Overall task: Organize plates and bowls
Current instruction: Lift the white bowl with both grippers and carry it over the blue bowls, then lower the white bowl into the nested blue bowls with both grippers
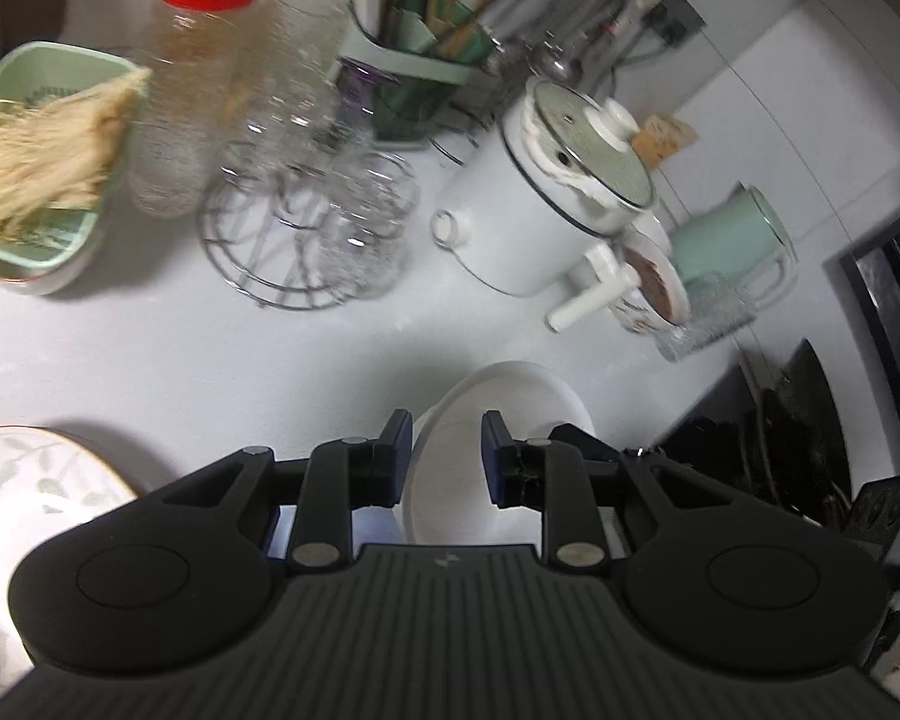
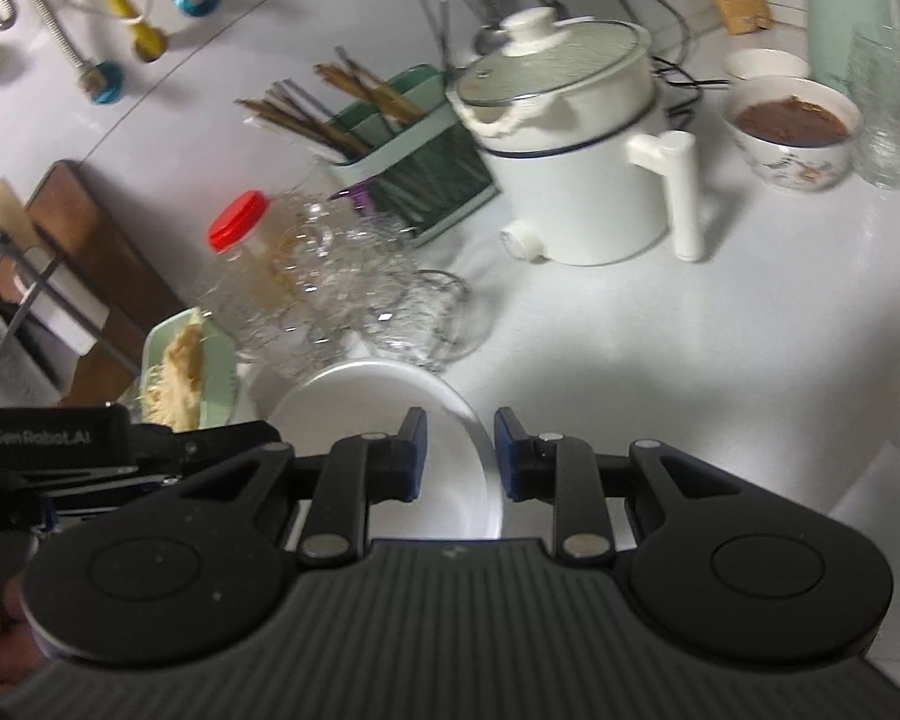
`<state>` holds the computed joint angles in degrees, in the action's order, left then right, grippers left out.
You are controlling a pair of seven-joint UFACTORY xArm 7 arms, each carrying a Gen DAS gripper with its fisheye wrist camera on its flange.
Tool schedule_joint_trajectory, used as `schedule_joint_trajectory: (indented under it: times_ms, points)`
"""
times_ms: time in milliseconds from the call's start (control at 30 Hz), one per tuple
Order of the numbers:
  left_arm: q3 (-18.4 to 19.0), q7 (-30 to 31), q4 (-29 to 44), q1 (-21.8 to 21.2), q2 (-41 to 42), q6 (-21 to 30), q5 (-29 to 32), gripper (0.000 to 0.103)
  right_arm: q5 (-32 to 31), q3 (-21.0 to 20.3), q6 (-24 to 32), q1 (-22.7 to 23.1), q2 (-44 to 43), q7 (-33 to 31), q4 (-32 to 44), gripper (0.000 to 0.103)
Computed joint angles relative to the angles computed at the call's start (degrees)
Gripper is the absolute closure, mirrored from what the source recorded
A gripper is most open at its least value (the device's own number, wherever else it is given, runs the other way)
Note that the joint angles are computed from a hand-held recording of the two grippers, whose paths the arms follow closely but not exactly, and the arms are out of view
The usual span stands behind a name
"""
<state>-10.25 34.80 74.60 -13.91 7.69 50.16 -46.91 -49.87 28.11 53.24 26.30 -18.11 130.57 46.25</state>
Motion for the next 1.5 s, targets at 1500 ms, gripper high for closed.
schedule_joint_trajectory:
  times_ms: [1500]
  points:
    - [2.72,-5.96,-17.09,0.96,-5.58,-10.75,1.4,0.05,-9.12,-3.76,-28.21,-3.65,4.62,21.75,-10.78,0.058]
